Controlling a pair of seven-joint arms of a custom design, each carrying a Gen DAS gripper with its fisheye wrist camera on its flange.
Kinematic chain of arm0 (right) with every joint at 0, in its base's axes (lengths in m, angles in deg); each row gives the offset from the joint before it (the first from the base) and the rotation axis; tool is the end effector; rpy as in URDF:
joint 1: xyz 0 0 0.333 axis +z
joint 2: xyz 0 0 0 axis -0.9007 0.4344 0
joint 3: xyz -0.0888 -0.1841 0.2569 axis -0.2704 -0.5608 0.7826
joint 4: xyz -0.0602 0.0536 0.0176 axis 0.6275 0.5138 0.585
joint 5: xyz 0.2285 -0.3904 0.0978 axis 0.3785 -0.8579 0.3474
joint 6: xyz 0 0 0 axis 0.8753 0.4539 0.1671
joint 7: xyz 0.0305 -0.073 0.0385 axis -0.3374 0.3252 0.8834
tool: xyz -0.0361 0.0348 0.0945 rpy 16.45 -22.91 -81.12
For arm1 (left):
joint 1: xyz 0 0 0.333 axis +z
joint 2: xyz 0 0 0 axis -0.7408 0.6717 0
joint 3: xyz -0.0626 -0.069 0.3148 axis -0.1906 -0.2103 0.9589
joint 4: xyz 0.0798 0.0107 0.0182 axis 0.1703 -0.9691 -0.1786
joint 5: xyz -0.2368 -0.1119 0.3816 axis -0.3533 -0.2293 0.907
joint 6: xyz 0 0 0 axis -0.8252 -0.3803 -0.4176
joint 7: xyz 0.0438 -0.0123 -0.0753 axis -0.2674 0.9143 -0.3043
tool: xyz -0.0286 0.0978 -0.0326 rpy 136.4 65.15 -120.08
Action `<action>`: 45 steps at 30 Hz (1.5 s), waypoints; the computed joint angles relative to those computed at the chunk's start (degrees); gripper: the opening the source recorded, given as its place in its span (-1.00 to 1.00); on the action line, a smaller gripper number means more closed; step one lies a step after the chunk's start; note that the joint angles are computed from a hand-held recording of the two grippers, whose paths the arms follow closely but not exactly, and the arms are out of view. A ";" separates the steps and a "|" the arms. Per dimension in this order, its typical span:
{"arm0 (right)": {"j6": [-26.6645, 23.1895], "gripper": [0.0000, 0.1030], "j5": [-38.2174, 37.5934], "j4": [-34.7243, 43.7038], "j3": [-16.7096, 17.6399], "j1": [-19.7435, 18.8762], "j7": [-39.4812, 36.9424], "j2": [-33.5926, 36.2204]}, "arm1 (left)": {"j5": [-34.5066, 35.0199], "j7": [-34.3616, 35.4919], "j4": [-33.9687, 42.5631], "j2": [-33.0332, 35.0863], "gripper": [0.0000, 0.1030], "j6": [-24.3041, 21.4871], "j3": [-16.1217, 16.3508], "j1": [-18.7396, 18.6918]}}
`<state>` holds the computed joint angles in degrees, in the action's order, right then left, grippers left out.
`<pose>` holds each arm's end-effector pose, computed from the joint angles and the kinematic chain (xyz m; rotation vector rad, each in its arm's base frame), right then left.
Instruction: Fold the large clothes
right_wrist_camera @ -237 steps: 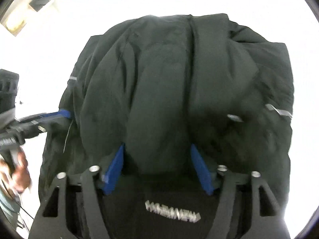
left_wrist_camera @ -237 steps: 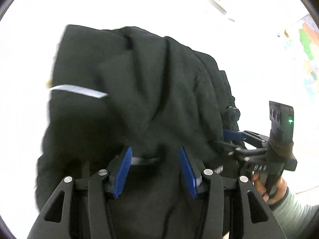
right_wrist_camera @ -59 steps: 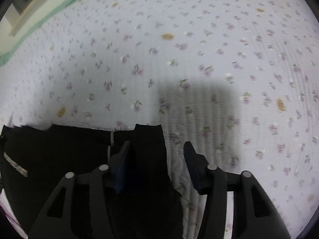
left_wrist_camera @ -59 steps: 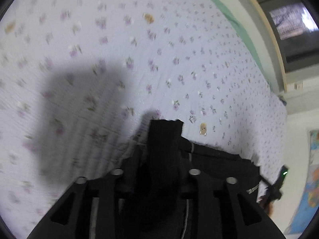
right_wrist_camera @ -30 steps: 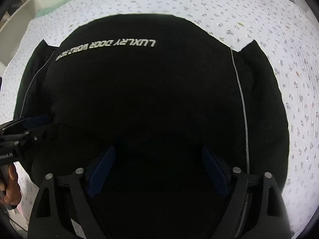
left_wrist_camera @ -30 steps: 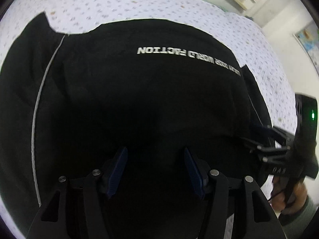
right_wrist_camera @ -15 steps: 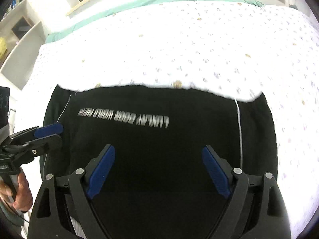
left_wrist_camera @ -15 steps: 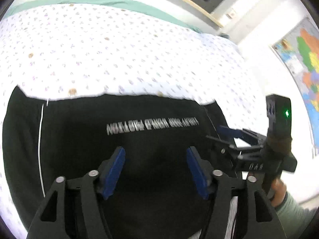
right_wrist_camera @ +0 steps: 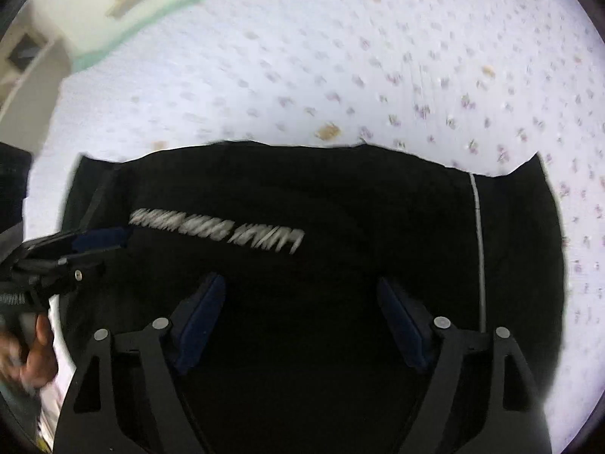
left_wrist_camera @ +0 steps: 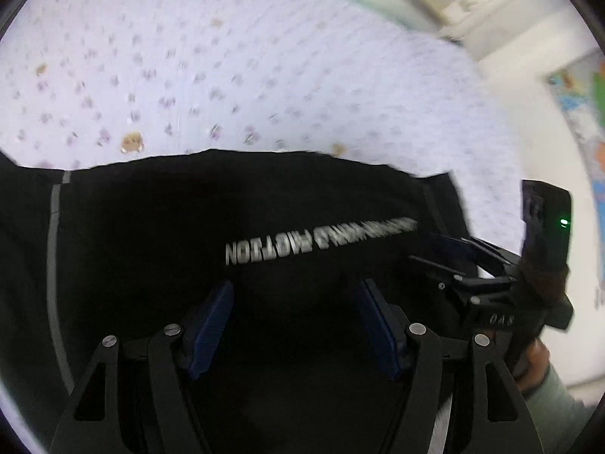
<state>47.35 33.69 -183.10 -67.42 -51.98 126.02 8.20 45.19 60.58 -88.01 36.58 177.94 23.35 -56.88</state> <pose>0.4782 0.1315 0.5800 -1.6977 2.0530 -0.2205 0.6918 -0.3163 0.5629 1.3719 -2.4027 0.7540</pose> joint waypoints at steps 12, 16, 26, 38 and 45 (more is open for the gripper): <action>-7.38 0.71 -2.48 -7.71 4.92 2.93 3.74 -6.89 | 5.60 1.95 -22.89 -15.26 0.43 6.50 2.24 -1.81; -5.85 0.79 -4.72 -8.60 5.59 3.07 7.41 -7.05 | 6.00 -2.09 -22.67 -14.08 0.52 8.85 2.36 -2.61; -10.21 0.79 -3.77 -11.79 1.92 -0.20 10.44 -20.47 | 0.09 -0.53 -21.99 -19.68 0.52 6.55 5.43 0.48; -9.76 0.80 -6.83 -12.55 -2.72 -10.02 9.85 -22.46 | -4.73 -4.72 -13.68 -12.20 0.52 2.66 7.35 7.01; -4.15 0.80 -1.04 -14.30 -5.34 -9.49 8.21 -17.41 | -6.34 -7.38 -10.22 -6.02 0.52 0.12 5.97 8.85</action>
